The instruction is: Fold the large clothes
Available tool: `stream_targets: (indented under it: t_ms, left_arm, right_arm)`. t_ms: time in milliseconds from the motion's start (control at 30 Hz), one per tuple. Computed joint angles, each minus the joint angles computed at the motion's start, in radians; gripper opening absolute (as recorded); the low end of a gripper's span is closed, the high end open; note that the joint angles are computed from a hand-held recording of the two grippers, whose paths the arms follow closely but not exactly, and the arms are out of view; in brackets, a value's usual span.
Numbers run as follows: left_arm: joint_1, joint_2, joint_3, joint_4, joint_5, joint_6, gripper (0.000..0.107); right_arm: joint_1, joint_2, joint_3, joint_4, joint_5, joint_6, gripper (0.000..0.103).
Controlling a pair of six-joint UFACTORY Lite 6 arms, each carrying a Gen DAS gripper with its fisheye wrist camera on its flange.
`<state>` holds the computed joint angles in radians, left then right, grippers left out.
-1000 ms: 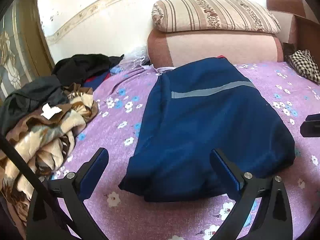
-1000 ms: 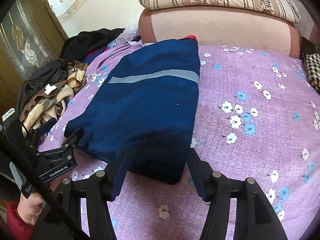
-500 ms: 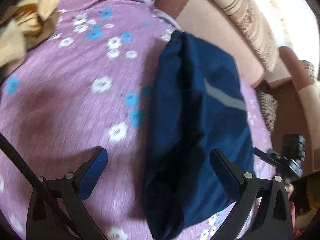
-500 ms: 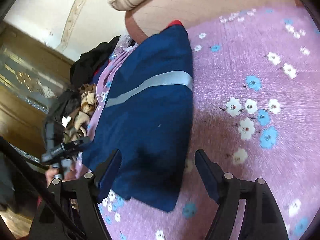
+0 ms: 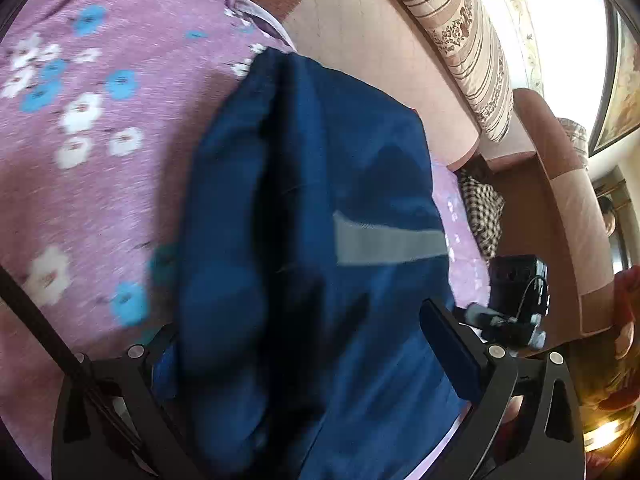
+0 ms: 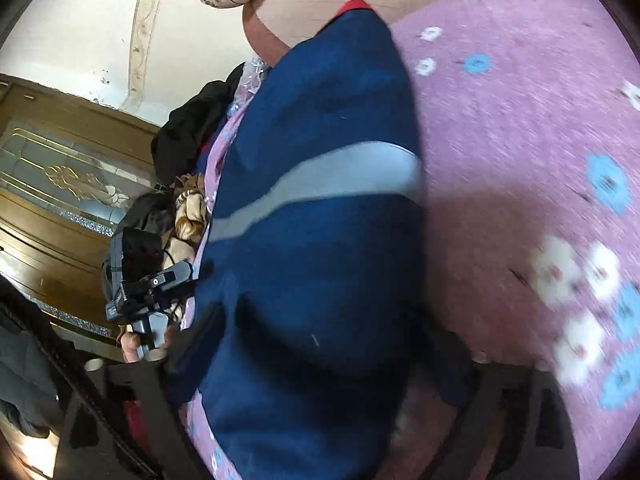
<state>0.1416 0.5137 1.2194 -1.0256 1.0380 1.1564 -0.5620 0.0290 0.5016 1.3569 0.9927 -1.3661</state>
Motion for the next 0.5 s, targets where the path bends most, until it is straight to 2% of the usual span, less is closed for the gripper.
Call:
stream_targets:
  t_ms: [33, 67, 100, 133, 167, 200, 233, 267, 300, 400, 500]
  left_arm:
    - [-0.013, -0.008, -0.007, -0.008, -0.012, 0.000, 0.095]
    - [-0.026, -0.027, -0.025, -0.009, -0.039, 0.003, 0.087]
    - [-0.046, -0.054, -0.050, -0.002, -0.087, -0.005, 0.072]
    - [-0.059, -0.097, -0.091, -0.003, -0.141, -0.011, 0.062]
    - [-0.059, -0.117, -0.112, -0.009, -0.154, -0.002, 0.056]
    - [-0.058, -0.141, -0.134, -0.023, -0.160, 0.014, 0.044]
    - [-0.052, -0.171, -0.161, -0.047, -0.163, 0.029, 0.041]
    - [-0.051, -0.195, -0.181, -0.059, -0.166, 0.034, 0.040]
    - [-0.061, -0.231, -0.206, -0.063, -0.179, 0.035, 0.038]
    - [-0.107, -0.358, -0.280, -0.059, -0.196, 0.010, 0.037]
    - [-0.168, -0.496, -0.349, -0.029, -0.177, -0.057, 0.037]
  right_arm:
    - [0.032, 0.000, 0.006, 0.030, -0.027, -0.007, 0.099]
    - [0.062, 0.004, 0.014, 0.055, -0.050, -0.022, 0.095]
    - [0.090, 0.002, 0.024, 0.070, -0.082, -0.023, 0.090]
    - [0.105, -0.001, 0.034, 0.071, -0.104, -0.016, 0.081]
    - [0.104, -0.008, 0.040, 0.060, -0.103, -0.015, 0.068]
    - [0.095, -0.030, 0.036, 0.039, -0.104, -0.014, 0.058]
    - [0.075, -0.047, 0.038, 0.009, -0.101, -0.009, 0.046]
    - [0.054, -0.068, 0.034, -0.010, -0.083, 0.000, 0.041]
    - [0.034, -0.101, 0.024, -0.022, -0.065, 0.010, 0.041]
    - [0.071, -0.243, -0.004, -0.080, -0.104, 0.095, 0.037]
    - [0.008, -0.375, -0.017, -0.170, -0.021, 0.183, 0.036]
